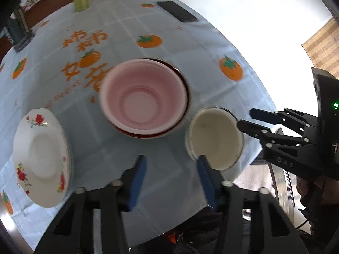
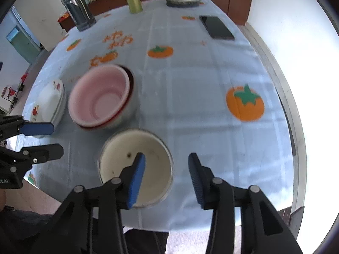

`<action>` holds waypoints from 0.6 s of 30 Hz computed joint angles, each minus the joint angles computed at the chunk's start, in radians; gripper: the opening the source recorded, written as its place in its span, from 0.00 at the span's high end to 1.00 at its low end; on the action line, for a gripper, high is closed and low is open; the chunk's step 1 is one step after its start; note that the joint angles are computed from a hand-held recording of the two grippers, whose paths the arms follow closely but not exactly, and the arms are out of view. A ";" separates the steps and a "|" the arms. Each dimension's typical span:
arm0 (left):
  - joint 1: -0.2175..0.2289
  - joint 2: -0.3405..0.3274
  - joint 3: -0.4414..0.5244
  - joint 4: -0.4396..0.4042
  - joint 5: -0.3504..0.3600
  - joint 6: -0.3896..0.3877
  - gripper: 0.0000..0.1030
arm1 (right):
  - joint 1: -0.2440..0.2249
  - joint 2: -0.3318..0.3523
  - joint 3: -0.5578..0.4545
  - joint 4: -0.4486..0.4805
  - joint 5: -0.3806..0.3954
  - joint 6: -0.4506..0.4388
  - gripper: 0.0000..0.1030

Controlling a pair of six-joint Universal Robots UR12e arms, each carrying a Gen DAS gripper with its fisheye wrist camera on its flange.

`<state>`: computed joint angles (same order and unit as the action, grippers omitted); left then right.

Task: Organize plates and bowls
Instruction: 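Move both grippers to the cream enamel bowl and close on its rim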

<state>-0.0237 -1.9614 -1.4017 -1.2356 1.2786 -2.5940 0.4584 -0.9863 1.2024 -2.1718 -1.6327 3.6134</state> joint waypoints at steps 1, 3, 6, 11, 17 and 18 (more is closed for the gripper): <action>-0.003 -0.001 0.001 -0.013 -0.007 0.009 0.59 | 0.000 -0.004 0.008 0.005 0.004 0.004 0.64; -0.007 -0.005 0.004 -0.033 -0.013 0.015 0.61 | -0.001 -0.010 0.023 0.009 0.012 0.011 0.69; -0.014 -0.015 0.010 -0.063 -0.019 0.016 0.70 | -0.001 -0.015 0.036 0.009 0.021 0.016 0.70; -0.030 -0.027 0.013 -0.091 -0.006 0.030 0.77 | -0.004 -0.019 0.052 0.004 0.034 0.021 0.76; -0.039 -0.042 0.022 -0.109 -0.007 0.021 0.77 | -0.008 -0.019 0.058 -0.002 0.053 0.014 0.81; -0.040 -0.045 0.024 -0.112 -0.005 0.016 0.77 | -0.009 -0.018 0.058 -0.002 0.058 0.012 0.82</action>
